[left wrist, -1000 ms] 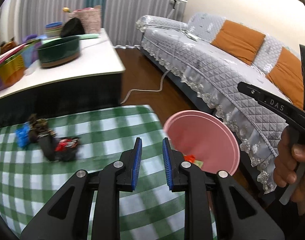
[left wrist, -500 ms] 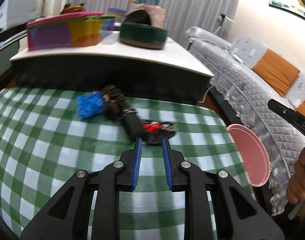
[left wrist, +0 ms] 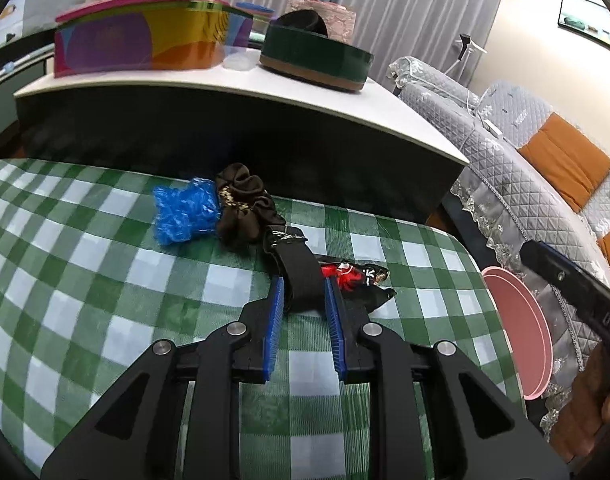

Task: Collect trash
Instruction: 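Grasp the black strap with the left tool while the right tool grasps the black-and-red wrapper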

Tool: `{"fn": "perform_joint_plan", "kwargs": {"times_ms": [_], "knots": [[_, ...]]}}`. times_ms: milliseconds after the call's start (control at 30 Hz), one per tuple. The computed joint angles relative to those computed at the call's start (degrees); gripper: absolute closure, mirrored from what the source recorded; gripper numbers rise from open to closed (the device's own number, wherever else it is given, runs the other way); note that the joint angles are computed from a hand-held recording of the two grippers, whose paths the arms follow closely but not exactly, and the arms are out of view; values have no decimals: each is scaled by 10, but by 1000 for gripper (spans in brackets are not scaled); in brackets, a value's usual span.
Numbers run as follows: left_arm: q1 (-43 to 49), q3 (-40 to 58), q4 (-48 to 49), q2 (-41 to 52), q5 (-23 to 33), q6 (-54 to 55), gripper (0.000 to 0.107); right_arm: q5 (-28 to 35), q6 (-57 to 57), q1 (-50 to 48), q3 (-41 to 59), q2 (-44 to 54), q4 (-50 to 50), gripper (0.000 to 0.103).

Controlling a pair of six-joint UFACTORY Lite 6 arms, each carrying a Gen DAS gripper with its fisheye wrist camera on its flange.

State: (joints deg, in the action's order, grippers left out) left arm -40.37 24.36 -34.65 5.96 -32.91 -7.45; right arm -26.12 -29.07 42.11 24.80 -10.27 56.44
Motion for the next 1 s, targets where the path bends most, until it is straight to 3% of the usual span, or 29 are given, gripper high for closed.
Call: {"fn": "perform_joint_plan", "kwargs": {"times_ms": [233, 300, 533, 800, 900, 1000], "knots": [[22, 30, 71, 51, 0, -45, 86, 6, 94, 6, 53, 97, -103, 64], [25, 38, 63, 59, 8, -30, 94, 8, 112, 12, 72, 127, -125, 64], [28, 11, 17, 21, 14, 4, 100, 21, 161, 24, 152, 235, -180, 52], [62, -24, 65, -14, 21, -31, 100, 32, 172, 25, 216, 321, -195, 50], [59, -25, 56, -21, 25, -22, 104, 39, 182, 21, 228, 336, -207, 56], [54, -20, 37, -26, 31, -3, 105, 44, 202, 20, 231, 338, -233, 81]]}}
